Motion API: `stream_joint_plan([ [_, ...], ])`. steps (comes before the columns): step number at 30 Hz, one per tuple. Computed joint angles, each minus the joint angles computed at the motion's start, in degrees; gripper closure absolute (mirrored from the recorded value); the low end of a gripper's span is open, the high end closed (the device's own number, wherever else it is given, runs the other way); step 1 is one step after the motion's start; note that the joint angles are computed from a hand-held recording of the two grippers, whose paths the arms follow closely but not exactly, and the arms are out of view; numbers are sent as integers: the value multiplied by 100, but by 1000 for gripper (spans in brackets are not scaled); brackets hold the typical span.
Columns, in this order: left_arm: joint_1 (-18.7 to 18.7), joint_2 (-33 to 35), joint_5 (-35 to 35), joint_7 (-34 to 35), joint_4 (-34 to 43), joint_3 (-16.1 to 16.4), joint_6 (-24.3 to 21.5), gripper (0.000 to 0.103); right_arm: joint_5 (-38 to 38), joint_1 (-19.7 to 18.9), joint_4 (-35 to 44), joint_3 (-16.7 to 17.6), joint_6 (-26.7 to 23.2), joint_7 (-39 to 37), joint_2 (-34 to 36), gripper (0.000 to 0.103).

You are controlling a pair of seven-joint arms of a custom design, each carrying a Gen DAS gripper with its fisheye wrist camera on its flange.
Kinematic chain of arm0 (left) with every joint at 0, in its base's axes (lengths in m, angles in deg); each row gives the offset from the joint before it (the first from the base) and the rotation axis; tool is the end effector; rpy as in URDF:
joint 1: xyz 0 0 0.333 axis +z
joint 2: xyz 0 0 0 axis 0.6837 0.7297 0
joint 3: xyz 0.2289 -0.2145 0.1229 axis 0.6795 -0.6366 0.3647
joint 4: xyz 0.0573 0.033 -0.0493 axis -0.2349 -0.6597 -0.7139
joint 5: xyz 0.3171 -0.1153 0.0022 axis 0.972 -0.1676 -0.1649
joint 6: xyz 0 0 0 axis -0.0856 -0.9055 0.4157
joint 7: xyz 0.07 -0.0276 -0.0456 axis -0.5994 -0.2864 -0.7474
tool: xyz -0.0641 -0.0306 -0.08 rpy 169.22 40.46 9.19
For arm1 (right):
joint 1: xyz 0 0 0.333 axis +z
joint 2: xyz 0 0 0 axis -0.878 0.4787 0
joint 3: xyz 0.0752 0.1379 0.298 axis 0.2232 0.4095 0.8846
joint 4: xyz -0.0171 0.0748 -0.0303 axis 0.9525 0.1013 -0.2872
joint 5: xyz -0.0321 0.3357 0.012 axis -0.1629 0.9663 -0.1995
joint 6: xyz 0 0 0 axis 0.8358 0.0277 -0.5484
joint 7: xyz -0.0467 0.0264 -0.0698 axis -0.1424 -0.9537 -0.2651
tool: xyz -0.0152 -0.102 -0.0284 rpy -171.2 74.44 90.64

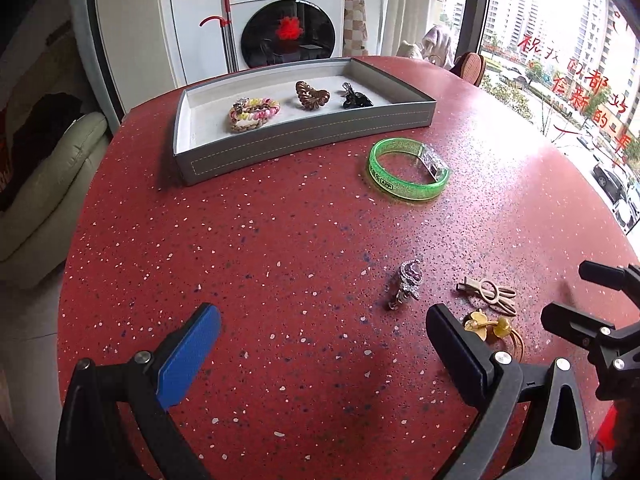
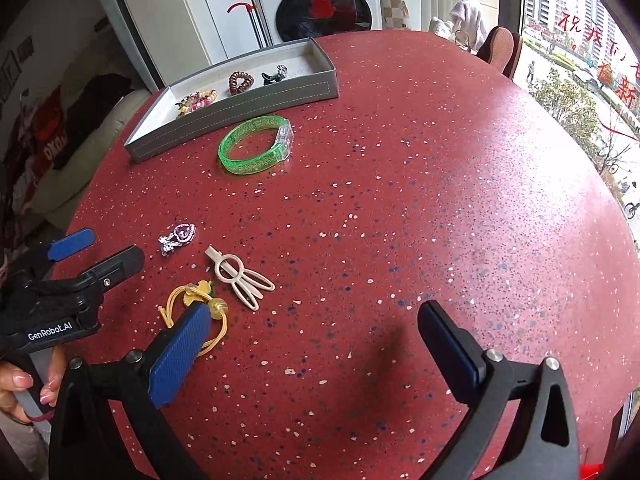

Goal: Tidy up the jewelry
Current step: 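Move both open tools out of the tray over the remaining jewelry, then grasp the purple gem pendant with the left tool while the right tool grasps the cream claw clip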

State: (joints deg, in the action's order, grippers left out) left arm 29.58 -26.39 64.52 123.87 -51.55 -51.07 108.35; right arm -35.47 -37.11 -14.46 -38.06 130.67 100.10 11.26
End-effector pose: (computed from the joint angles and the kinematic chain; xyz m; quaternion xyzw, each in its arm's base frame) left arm 0.6788 -0.1643 0.2984 -0.5795 0.7563 -0.2454 0.1788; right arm 0.6310 0.3028 0.3292 -0.6703 0.6916 -0.1354 0.2325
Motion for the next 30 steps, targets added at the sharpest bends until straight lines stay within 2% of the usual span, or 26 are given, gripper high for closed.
stream_joint_plan([
  [2,-52,43,52,9,44,42,-51,0,-120,23,62,-69,-131,-119,10,0],
  [5,-209,143,151,-51,173,203,-111,0,-161,-99,121,52,-186,-480,61,1],
  [6,-294,185,191,-114,239,299,-147,0,-188,-100,179,61,-239,-598,100,2],
  [8,-537,263,288,-351,343,599,-174,0,-248,-63,371,50,-415,-821,215,11],
  [9,-583,302,332,-429,406,660,-201,0,-242,-64,474,68,-496,-927,283,12],
  [14,-554,445,463,-652,638,660,-305,0,-175,-101,561,179,-410,-1347,370,17],
  [16,-564,500,523,-732,718,690,-329,0,-168,-72,582,178,-353,-1468,392,19],
  [19,-407,533,523,-713,789,509,-337,0,-204,39,675,94,-342,-1551,447,19],
  [25,-416,584,570,-822,854,539,-310,0,-176,77,867,107,-369,-1728,553,23],
  [27,-310,573,554,-726,853,385,-291,5,-150,83,941,121,-395,-1802,588,25],
  [30,-365,603,601,-687,913,432,-301,5,-132,115,1086,118,-452,-1897,657,30],
])
